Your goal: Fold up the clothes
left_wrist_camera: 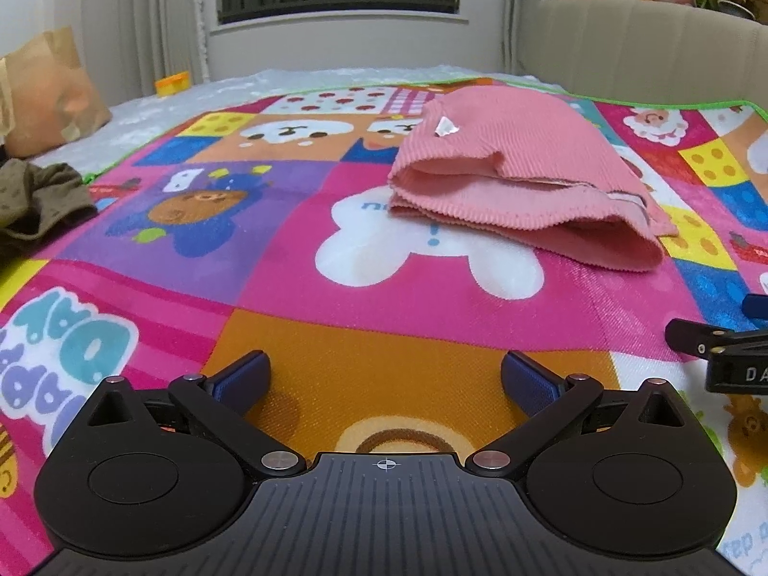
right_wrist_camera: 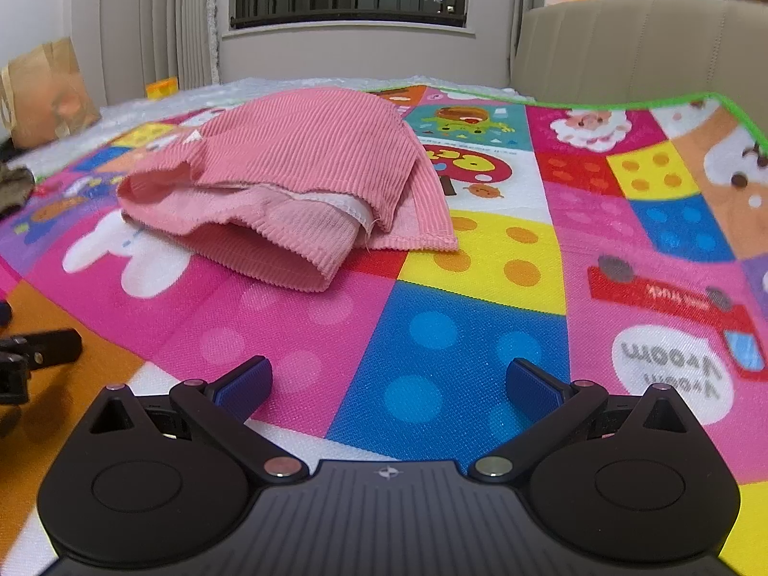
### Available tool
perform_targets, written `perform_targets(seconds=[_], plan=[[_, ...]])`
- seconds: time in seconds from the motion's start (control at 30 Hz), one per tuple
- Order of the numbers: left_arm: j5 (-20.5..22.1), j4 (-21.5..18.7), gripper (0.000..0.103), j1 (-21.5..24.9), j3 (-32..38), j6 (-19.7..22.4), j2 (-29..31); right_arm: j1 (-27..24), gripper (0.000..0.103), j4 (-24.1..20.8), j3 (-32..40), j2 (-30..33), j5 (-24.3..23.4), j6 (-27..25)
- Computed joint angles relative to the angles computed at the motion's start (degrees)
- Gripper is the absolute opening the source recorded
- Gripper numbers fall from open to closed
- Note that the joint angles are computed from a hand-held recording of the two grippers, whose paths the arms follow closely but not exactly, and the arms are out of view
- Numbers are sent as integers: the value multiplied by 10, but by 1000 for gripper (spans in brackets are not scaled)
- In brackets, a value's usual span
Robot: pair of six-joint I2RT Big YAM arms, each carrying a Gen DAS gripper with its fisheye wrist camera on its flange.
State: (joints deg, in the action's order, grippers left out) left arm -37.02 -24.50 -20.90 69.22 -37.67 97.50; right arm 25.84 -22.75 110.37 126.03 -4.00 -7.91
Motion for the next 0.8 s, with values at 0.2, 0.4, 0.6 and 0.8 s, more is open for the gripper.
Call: perform_targets(seconds=[0.2, 0.4, 0.6, 0.8], plan=[[4, 1, 103, 2, -1, 2, -1, -3, 103, -1, 2, 1, -10, 7], [0, 0, 103, 0, 0, 3, 0, -4, 103, 0, 0, 0, -14, 12], [4, 2, 103, 2, -1, 4, -1, -3, 103, 1, -1, 0, -11, 9], [7, -1, 103, 4, 0, 5, 0, -6, 103, -4, 3, 1, -21, 16]])
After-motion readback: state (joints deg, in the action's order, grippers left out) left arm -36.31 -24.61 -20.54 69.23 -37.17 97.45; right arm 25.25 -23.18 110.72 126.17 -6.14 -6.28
